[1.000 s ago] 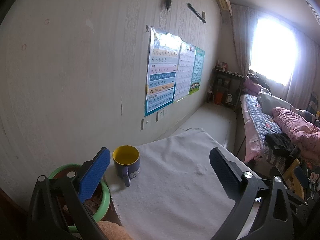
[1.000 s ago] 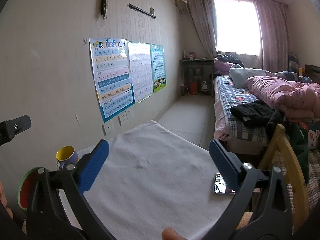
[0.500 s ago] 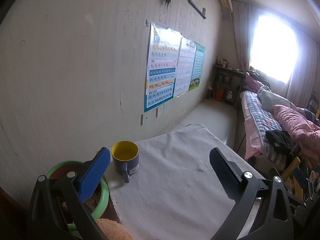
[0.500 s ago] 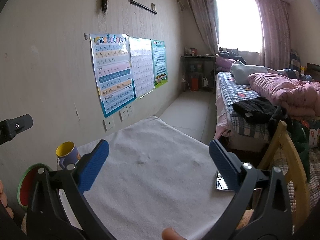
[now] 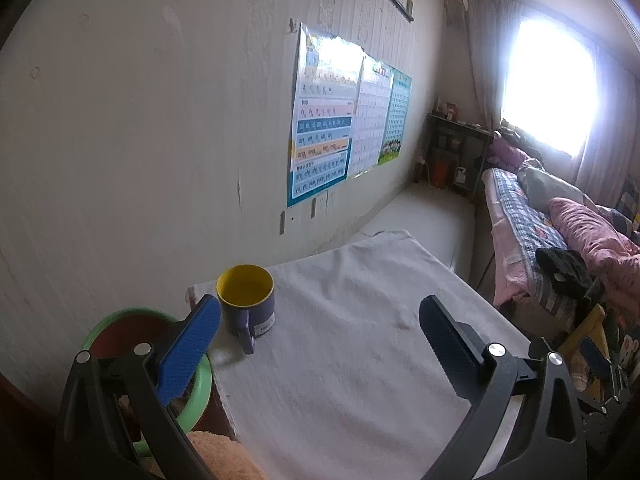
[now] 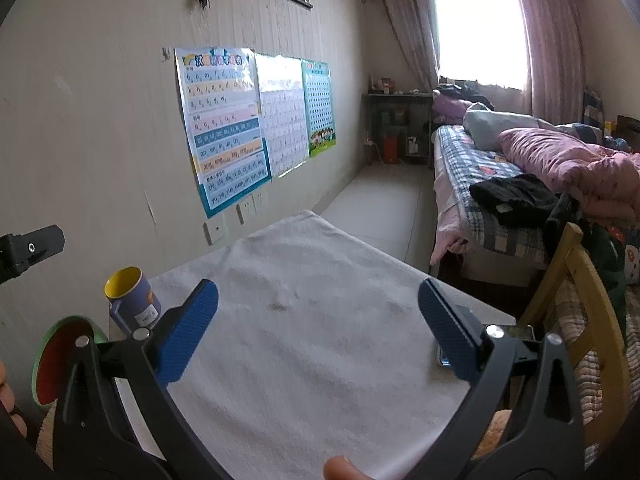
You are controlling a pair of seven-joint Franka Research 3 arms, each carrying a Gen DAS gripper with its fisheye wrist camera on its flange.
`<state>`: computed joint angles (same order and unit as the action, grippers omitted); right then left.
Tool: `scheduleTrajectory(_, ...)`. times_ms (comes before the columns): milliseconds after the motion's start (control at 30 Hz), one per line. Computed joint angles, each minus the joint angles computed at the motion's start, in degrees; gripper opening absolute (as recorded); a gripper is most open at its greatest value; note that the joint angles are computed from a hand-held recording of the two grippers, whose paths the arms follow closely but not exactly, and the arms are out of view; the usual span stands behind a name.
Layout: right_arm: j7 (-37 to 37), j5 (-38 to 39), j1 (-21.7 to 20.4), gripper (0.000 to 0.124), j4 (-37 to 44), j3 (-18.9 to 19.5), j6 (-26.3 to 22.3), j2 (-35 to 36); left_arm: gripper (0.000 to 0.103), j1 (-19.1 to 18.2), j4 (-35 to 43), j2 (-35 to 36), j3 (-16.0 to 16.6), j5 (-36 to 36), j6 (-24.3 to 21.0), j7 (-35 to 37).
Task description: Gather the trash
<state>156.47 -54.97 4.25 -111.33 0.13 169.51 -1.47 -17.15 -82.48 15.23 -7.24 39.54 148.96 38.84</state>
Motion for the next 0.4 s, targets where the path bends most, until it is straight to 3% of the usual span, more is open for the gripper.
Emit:
scheduleTrajectory(100,-7.54,8.65,0.59,0.098,-0.04,-0.20,-0.34,1.42,0.095,0.12,-0.88,0.05,0.04,0.37,1.23,0.03)
scheduleTrajectory(233,-26.73,35.01,1.86,0.099,2.73,-0.10,-4.57,6.53,0.095,1.64,-3.08,-0.12,-0.10,-3.17,1.34,-0.04)
scheduleTrajectory(400,-22.92,32.97,5.82,0.099,16.88,-6.31,-17.77,19.54,0.095,6.59,-13.85,-4.79,-1.31,-13.48,1.47,6.09)
